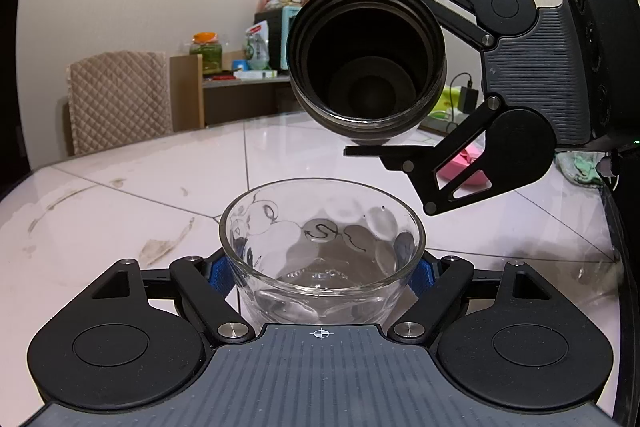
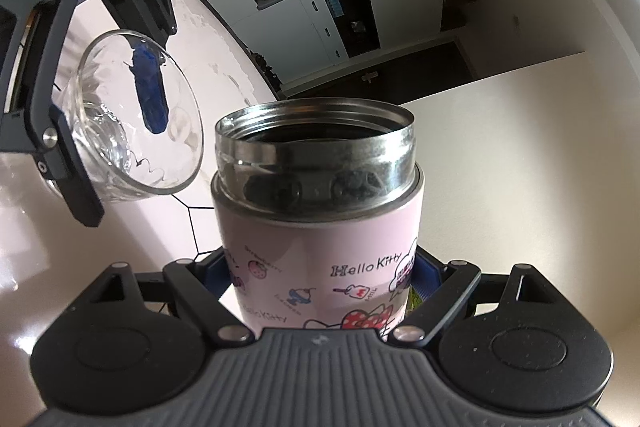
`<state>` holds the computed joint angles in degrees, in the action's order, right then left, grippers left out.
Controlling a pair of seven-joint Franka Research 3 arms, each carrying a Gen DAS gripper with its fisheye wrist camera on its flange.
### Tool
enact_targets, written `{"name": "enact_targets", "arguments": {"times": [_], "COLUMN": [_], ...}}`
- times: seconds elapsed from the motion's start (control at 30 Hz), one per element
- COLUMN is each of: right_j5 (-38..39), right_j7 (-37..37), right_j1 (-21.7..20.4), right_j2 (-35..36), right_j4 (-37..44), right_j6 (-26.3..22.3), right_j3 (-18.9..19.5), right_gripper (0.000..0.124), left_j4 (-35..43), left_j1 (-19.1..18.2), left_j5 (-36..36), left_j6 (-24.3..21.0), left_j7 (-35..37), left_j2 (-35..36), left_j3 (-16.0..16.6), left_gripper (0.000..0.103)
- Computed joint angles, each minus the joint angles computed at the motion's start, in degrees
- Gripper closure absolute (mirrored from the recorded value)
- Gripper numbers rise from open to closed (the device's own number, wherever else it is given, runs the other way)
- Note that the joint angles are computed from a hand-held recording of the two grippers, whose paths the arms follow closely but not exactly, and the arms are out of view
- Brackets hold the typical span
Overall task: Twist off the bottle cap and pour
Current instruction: 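Hold the upright thermos above the glass bowl with the right gripper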
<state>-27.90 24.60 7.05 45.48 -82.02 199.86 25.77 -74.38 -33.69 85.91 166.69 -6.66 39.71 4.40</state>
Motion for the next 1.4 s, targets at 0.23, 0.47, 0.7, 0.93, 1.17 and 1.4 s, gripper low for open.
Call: {"name": "enact_targets", "arguments": {"times": [0.23, 0.47, 0.7, 0.93, 1.17, 1.4], "right_j5": [-0.36, -0.32, -1.26, -1.61, -1.41, 0.64], "right_j7": [0.15, 0.2, 0.59, 1.2, 1.65, 0.29], "right_j1": [-0.64, -1.34, -2.94, -4.5, -5.96, -6.83], "right_j2": [0.22, 0.44, 0.85, 0.65, 0.29, 0.35], "right_j4": [0.1, 0.16, -0.03, -0.96, -1.77, -1.96], "right_j6": [-0.49, -0.79, -1.0, -1.38, -2.65, -3.96], "right_j3": [0.98, 1.78, 3.55, 5.32, 7.05, 8.59], "right_gripper": [0.036, 0.036, 0.036, 0.036, 0.036, 0.036], "left_j4": [0.0, 0.06, 0.11, 0.17, 0.16, 0.2], "left_j1": [-0.03, -0.08, -0.09, -0.11, -0.1, 0.01], "left_j5": [0.01, -0.06, -0.09, -0.12, -0.04, 0.04], "left_j6": [0.04, -0.07, -0.09, 0.01, 0.05, 0.18], "left_j7": [-0.05, -0.26, -0.22, -0.24, -0.32, -0.4], "left_j2": [0.01, 0.05, 0.09, 0.15, 0.15, 0.2], "left_j3": [0.06, 0.08, 0.09, 0.18, 0.21, 0.22], "left_gripper": [0.018, 0.018, 0.018, 0.018, 0.018, 0.018]}}
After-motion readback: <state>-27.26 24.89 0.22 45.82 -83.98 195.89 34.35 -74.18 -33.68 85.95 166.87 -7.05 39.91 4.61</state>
